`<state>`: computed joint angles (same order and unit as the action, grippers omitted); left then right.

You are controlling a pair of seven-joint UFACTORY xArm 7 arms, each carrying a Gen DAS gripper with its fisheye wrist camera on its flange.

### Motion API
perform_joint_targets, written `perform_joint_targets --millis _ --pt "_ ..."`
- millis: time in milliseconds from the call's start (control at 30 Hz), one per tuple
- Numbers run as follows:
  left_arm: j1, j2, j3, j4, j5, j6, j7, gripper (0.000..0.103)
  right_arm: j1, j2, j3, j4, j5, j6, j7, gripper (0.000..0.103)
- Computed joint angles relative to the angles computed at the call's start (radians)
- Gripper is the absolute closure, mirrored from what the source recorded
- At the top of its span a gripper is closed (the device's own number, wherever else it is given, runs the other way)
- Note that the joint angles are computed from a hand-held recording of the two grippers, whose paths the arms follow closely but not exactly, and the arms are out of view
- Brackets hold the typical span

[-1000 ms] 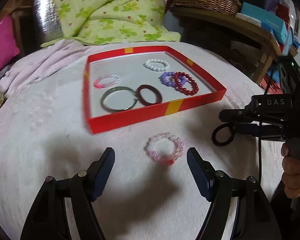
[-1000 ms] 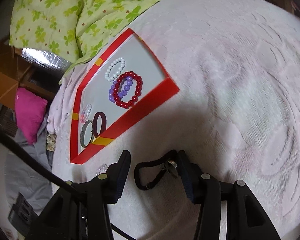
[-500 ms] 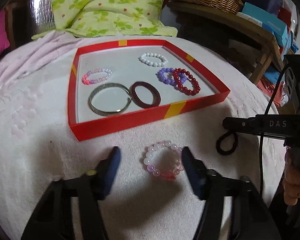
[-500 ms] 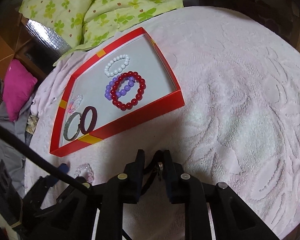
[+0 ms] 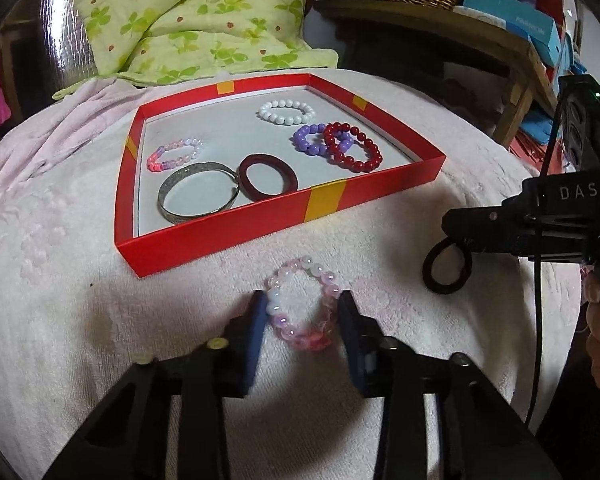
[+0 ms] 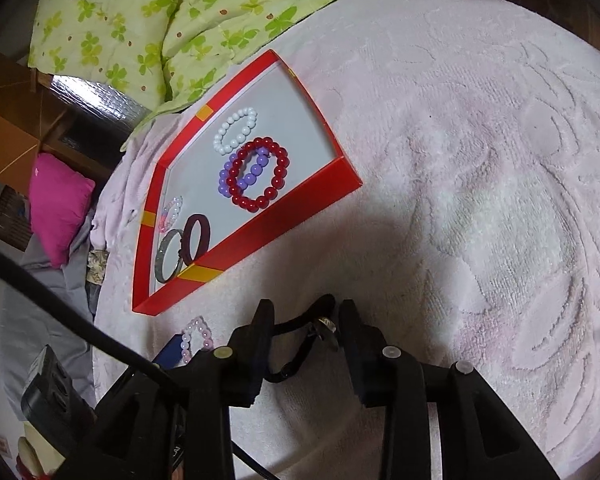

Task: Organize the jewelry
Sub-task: 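Grasp the pink-white bead bracelet with the left tool while the right tool grasps the black hair tie, then lift both held items and carry them toward the red tray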

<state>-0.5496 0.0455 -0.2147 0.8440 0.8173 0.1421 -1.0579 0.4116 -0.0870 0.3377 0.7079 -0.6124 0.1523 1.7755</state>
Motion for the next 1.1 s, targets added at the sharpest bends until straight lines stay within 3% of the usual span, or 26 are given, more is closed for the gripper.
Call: perform_joint_targets --millis 167,267,367,633,900,1100 --pt "0.016 -0.015 0.005 -0.022 -0.007 -0.023 -0.023 0.088 0.028 0.043 0.006 0.074 -0.074 0.085 0.008 0.064" --pt "0.029 -0.031 0.003 -0.040 -0.014 -0.036 -0.031 0.088 0.069 0.066 -0.009 0.119 -0.107 0.164 0.003 0.079" --pt "0.046 -0.050 -0.004 -0.053 0.021 -0.032 -0.074 0.088 0.100 0.072 -0.027 0.136 -0.136 0.205 0.012 0.085" --pt "0.141 -0.154 -0.063 -0.127 0.048 -0.052 -0.127 0.088 0.092 0.037 -0.040 0.118 -0.322 0.120 0.161 0.088" --pt "0.259 -0.278 -0.171 -0.190 0.053 -0.033 -0.134 0.088 0.050 0.002 -0.013 0.128 -0.567 0.072 0.365 0.088" --pt "0.355 -0.319 -0.275 -0.193 0.058 -0.035 -0.136 0.088 0.060 0.014 -0.006 0.157 -0.629 0.080 0.404 0.088"
